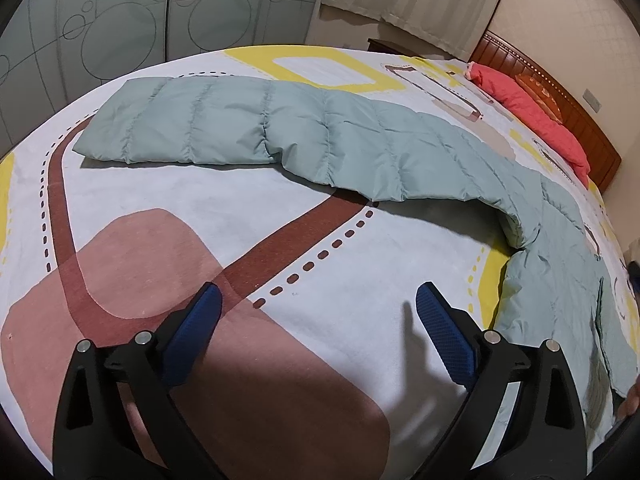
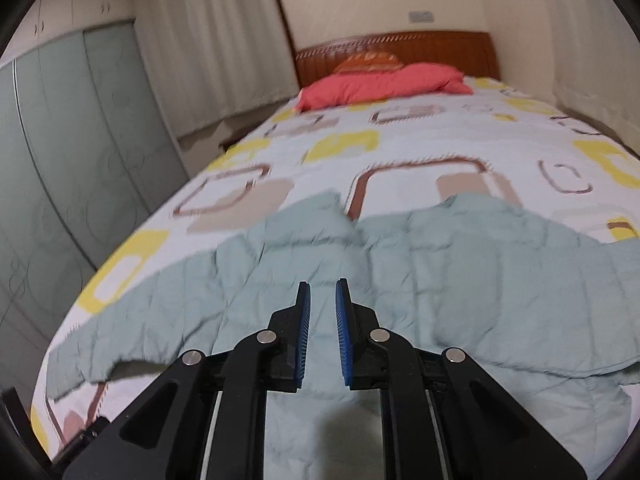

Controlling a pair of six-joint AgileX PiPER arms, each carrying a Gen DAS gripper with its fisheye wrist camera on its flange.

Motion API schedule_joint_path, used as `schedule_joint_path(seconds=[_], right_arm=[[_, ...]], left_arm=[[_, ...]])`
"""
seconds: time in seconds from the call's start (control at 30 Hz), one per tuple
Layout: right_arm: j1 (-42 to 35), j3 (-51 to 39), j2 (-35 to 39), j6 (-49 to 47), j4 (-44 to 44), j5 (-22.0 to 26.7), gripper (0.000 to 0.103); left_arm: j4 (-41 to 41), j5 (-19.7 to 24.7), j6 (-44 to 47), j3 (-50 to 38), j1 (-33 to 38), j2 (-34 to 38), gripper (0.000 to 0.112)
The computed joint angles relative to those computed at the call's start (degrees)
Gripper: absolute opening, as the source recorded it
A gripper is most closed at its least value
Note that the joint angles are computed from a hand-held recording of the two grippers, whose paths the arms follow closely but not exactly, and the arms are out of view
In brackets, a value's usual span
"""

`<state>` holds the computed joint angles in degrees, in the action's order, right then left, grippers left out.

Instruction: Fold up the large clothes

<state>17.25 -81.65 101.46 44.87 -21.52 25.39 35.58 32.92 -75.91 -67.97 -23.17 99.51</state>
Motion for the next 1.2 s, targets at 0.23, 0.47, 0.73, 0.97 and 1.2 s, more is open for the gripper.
schedule_joint_path(seconds=[0.23, 0.47, 0.73, 0.97, 1.2], right_arm=[[-4.45, 7.22, -1.88, 6.09, -1.30, 0.09, 0.024], [-9.17, 6.79, 0.87, 0.75, 4.58, 1.03, 0.038], [-9.54, 5.89, 2.12, 0.61, 3.18, 0.74, 0.060], [-9.91, 0.39, 7.79, -3.60, 5.19, 5.00, 0.039], [-10.09, 3.04, 3.71, -7.44, 10.76, 1.21, 0.007]], left_arm=[[0.52, -0.24, -0.24, 0.01, -0.28, 0.34, 0.100], [0.50, -0.24, -0.21, -0.13, -0.28, 0.50, 0.100], [0.96, 0.46, -0.32, -0.70, -0.54, 1.13, 0.100], [1.01, 0.58, -0.14, -1.03, -0.46, 1.47, 0.100], [1.32, 0.96, -0.23, -1.36, -0.60, 1.78, 0.101]])
